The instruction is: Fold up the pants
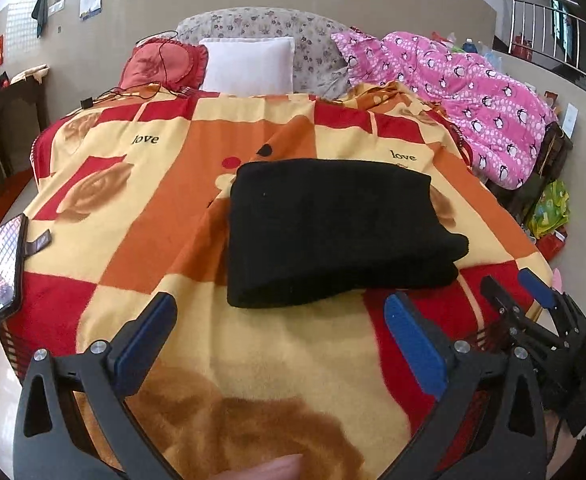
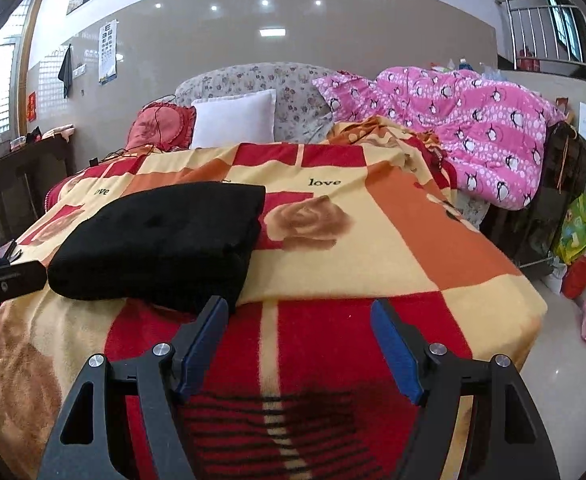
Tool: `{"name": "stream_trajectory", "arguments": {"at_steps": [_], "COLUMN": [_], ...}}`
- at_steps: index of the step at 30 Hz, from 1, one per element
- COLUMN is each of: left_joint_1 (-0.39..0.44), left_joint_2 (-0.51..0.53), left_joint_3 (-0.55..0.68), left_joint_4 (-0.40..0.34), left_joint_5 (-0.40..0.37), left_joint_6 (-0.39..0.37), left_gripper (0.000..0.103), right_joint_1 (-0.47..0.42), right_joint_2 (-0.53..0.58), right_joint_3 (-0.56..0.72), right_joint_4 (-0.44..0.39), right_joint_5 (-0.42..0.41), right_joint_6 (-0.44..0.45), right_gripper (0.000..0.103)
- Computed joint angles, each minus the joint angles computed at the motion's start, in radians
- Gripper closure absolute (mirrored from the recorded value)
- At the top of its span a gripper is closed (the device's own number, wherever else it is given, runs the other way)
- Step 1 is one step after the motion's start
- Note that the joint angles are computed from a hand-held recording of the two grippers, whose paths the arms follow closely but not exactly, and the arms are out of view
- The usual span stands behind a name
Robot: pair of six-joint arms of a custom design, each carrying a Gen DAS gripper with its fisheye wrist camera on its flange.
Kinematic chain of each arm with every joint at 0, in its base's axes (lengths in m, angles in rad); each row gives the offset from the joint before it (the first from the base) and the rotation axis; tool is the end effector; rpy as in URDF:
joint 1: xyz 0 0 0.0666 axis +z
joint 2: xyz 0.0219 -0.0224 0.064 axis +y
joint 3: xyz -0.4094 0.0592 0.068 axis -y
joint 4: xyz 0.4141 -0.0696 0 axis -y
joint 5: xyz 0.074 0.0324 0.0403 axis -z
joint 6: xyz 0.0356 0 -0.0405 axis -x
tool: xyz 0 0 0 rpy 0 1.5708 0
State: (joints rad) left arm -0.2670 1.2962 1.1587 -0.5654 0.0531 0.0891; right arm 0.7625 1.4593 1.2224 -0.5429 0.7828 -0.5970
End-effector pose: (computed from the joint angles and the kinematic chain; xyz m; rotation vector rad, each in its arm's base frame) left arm 0.4527 -0.1262 0.4154 0.2309 2.2730 -0.2472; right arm 0.3914 0.3386 0.3779 0.1838 2.0868 -0.1208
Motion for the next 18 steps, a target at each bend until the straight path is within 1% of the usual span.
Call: {"name": "stream_trajectory", "arguments": {"at_steps": [5,13,18], "left_joint_1": [0.014,0.025,0.039], "left_joint_2": [0.021,0.021,0.033], "left_joint_3": [0.002,-0.013,-0.011], "left_joint_4": [-0.009,0.014,0.012], "left_joint_5": [0.022,0.021,0.029], "left_joint_6": [0.009,0.001,0.008], "left_gripper": [0.000,0.000,0.000], "right_joint_1": [-0.012,-0.011,-0.010], "right_joint_2": [0.004,0.009,0.020], "right_joint_3": [0.004,0.012,0.024], "right_joint_4": [-0.013,-0.028,-0.047], "right_joint_5": [-0.029,-0.026,-0.024], "right_joint_6": [-0.024,-0.030,-0.029], "right_gripper": [0.028,0.028,0.028]}}
